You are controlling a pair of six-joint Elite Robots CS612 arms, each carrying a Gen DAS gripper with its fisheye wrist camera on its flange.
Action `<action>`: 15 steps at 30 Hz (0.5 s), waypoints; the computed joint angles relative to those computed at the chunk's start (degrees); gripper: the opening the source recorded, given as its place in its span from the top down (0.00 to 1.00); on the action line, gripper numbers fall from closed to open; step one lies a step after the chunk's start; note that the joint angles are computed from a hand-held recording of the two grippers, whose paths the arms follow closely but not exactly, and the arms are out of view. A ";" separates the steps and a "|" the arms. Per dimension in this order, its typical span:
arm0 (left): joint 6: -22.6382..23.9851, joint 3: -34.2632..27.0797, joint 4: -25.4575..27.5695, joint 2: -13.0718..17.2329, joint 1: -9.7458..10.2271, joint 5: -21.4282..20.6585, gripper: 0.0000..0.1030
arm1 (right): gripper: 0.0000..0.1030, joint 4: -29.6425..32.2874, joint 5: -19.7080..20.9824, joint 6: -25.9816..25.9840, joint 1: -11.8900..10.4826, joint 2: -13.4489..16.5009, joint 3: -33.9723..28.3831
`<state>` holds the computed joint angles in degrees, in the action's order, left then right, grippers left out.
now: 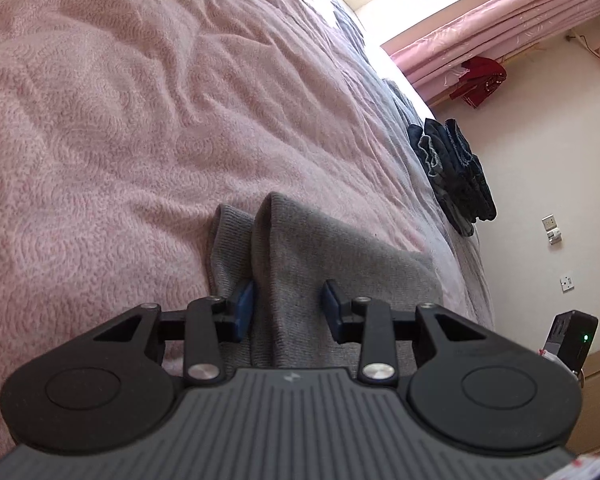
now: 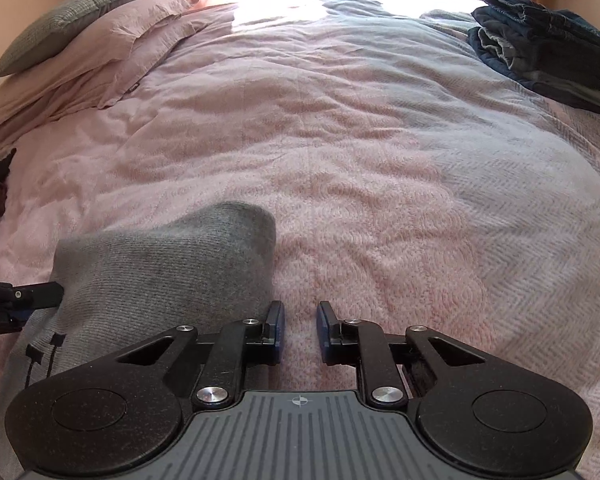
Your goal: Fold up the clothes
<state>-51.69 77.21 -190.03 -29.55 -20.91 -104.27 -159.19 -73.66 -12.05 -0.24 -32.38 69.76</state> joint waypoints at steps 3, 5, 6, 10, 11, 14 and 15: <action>2.67 1.67 -3.37 -0.90 -0.97 3.56 0.92 | 0.86 -0.05 -2.18 -1.80 0.76 0.20 -0.83; 5.02 3.47 -4.96 -2.19 -2.00 7.83 0.92 | 0.86 -0.93 -4.42 -3.81 1.49 0.27 -1.07; 6.09 4.44 -5.55 -2.86 -2.44 9.74 0.92 | 0.86 -1.52 -5.58 -4.81 1.86 0.32 -1.12; 7.75 5.65 -1.32 -4.03 -3.24 14.36 0.92 | 0.86 -5.30 -10.47 -9.48 3.58 0.72 -0.93; 7.21 5.39 -0.60 -3.70 -3.22 14.65 0.91 | 0.88 -6.25 -11.76 -10.63 4.06 0.90 -0.88; 7.23 4.85 0.44 -3.05 -3.15 15.46 0.90 | 1.00 -9.31 -13.91 -14.10 5.17 1.93 -0.71; 7.27 4.64 1.11 -2.96 -3.21 15.74 0.89 | 1.00 -11.19 -14.98 -15.43 5.51 2.52 -0.66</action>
<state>-44.42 81.85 -188.92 -32.51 -24.11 -88.53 -170.38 -88.64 -27.48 5.27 -29.86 69.10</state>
